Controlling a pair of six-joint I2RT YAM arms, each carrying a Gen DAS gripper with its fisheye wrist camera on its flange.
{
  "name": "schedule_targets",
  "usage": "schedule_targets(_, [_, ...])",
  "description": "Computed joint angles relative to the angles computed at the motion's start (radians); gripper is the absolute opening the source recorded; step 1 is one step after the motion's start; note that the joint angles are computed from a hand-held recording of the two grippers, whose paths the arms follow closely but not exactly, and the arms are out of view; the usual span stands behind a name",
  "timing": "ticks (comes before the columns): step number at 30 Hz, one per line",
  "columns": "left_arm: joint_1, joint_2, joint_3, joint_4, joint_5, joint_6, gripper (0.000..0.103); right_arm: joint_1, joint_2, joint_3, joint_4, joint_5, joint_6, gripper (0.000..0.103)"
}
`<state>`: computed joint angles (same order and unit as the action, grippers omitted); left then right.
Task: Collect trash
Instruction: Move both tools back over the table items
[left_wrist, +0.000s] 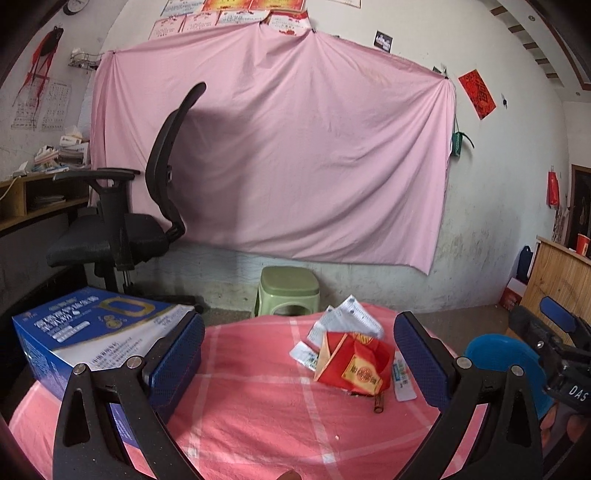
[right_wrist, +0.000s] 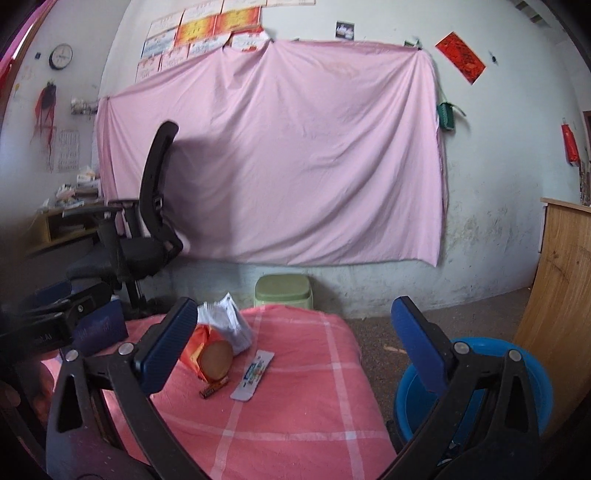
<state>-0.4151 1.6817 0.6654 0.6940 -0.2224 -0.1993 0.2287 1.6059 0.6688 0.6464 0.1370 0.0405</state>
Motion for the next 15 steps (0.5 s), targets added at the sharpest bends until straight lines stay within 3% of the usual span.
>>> schedule_targets(10, [0.042, 0.172, 0.207, -0.243, 0.094, -0.069, 0.100, -0.042, 0.148, 0.186, -0.267, -0.130, 0.003, 0.103])
schedule_targets(12, [0.054, 0.197, 0.242, -0.279, 0.128, -0.077, 0.098, -0.042, 0.177, 0.233, -0.333, -0.147, -0.006, 0.096])
schedule_targets(15, [0.069, 0.235, 0.300, -0.341, 0.207, -0.063, 0.079, -0.045, 0.229, 0.316, -0.446, -0.175, -0.008, 0.087])
